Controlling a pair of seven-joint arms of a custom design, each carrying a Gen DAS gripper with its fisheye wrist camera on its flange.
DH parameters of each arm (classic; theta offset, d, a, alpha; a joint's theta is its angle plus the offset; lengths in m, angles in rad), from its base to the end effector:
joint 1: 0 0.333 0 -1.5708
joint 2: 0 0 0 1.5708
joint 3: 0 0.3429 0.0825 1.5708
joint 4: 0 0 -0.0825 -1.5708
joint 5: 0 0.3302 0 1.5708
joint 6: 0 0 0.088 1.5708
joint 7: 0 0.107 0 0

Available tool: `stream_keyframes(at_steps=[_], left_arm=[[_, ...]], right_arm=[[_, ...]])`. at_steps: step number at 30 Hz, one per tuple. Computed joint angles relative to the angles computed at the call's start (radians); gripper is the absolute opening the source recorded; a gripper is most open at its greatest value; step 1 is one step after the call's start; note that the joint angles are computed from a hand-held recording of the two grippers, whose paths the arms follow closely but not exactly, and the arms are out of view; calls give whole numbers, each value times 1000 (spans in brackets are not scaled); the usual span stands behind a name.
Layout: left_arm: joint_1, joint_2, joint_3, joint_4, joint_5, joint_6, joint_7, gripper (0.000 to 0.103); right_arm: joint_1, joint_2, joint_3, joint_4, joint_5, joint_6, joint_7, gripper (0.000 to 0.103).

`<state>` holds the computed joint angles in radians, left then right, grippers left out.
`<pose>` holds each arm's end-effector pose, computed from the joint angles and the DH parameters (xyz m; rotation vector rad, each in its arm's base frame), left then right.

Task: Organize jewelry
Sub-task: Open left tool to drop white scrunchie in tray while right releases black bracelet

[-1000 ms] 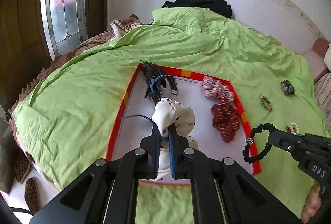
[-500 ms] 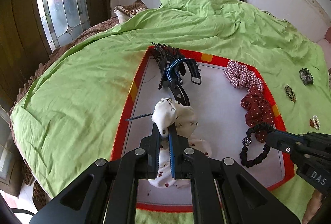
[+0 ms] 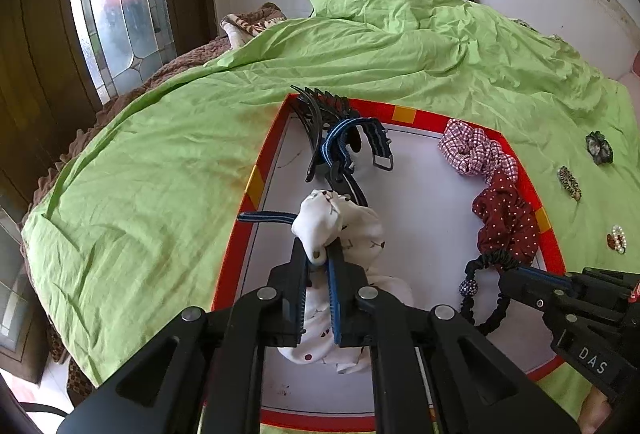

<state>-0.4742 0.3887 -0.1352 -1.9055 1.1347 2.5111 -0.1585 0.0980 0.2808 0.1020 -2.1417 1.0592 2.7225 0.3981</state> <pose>0.5042 -0.3507 0.3756 -1.9867 1.5289 -0.5945 0.5511 0.0760 0.3568 -2.1199 1.3500 -0.0921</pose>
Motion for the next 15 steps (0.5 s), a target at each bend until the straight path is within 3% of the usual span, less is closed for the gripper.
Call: stream_keyframes(at_steps=[4,8,11,15], left_arm=[[-8,-7,-2,-2,1,-25,-4,22],[-8,-35,-10,-24,0,-29,-24,39],[-18,-69,-20,-44,12,-64,-67,49],[-30,-109,-47,-53,5,-142,-89,51]], right_arm=[[0,-5,9,-9,34,27,-29,14],[-7,-25,8,-20,69,13,-54,38],[-9,-54,-1,-39,101,4,-88,39],[-15,-100,-22,-68,145,-23,-128,39]])
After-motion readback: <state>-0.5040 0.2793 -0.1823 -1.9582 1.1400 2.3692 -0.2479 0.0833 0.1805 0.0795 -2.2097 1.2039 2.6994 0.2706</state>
